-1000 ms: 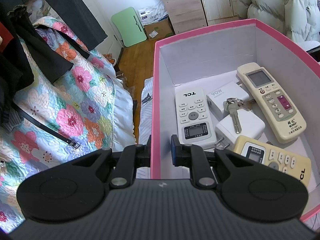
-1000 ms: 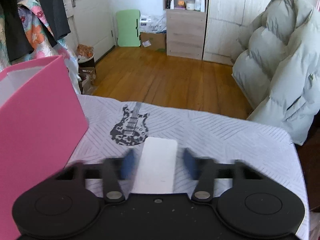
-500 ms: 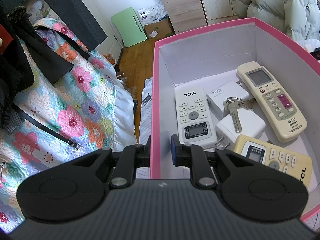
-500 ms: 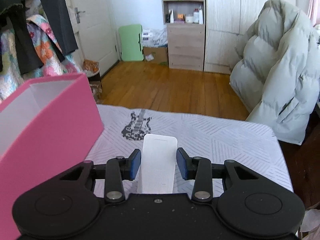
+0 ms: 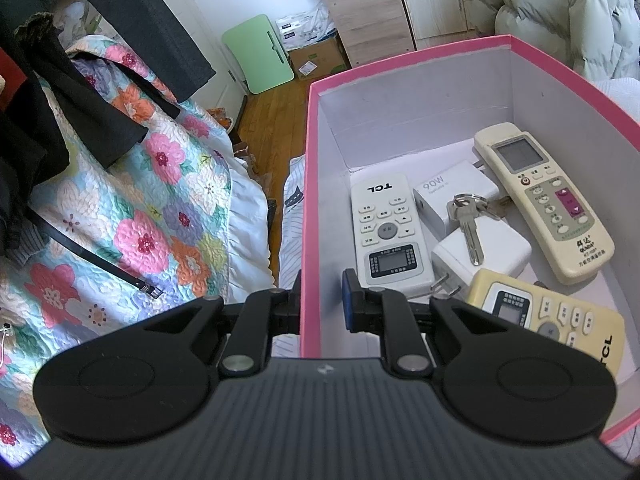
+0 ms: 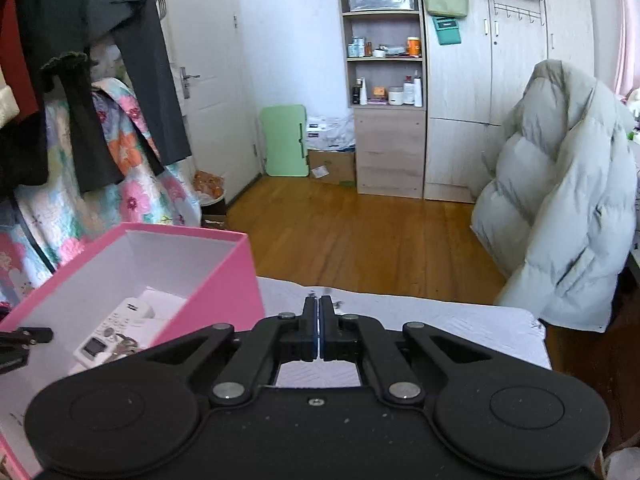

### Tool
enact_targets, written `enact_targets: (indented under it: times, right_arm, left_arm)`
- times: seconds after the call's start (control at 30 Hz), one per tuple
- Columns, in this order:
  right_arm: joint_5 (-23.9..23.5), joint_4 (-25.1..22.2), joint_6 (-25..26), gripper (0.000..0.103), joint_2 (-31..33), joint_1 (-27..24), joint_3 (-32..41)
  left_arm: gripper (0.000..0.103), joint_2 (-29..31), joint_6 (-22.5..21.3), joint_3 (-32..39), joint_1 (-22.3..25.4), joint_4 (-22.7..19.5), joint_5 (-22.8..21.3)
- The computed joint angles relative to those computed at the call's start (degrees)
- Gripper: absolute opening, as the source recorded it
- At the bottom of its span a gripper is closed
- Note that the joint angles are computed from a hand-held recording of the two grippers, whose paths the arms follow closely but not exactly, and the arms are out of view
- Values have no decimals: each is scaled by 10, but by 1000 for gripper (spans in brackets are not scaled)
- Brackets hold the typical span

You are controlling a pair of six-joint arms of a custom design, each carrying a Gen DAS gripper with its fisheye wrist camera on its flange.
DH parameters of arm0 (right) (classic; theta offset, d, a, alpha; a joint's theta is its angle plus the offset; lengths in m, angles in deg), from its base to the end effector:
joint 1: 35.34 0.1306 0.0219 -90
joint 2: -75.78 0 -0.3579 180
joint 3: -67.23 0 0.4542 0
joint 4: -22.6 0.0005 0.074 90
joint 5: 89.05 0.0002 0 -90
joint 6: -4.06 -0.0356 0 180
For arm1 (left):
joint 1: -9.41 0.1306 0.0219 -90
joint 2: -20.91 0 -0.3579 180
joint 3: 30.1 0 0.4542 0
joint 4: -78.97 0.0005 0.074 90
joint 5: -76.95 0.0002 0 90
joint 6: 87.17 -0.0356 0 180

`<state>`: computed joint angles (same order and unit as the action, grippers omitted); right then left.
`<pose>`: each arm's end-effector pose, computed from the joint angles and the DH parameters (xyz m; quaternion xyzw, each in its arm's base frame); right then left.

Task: Organize rigid objects
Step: 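Carry the white remote into the pink box and open the right gripper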

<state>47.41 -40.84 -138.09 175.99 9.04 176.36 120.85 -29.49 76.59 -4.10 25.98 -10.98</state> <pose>0.4408 0.3946 0.4729 0.1792 0.8651 -0.0411 0.4667 0.5931 -0.1443 0.4572 0.3675 0.8520 0.0444 0.3703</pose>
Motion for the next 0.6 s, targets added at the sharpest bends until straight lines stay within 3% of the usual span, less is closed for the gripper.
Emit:
enact_targets:
  times: [0.07, 0.17, 0.23, 0.3, 0.5, 0.6]
  right_arm:
    - [-39, 0, 20, 5, 0, -9, -4]
    - [-74, 13, 56, 22, -6, -26, -24]
    - [-123, 38, 90, 36, -15, -46, -45]
    - [-178, 51, 129, 41, -14, -72, -55]
    - [-280, 35, 277, 55, 30, -128, -24]
    - [-299, 25, 324, 71, 48, -144, -14]
  left_arm:
    - [15, 0, 0, 0, 0, 1, 1]
    - [15, 0, 0, 0, 0, 1, 1]
    - [15, 0, -2, 0, 0, 1, 0]
    - [15, 0, -1, 0, 0, 1, 0]
    - [15, 1, 0, 2, -1, 0, -1]
    - [15, 1, 2, 1, 0, -1, 1]
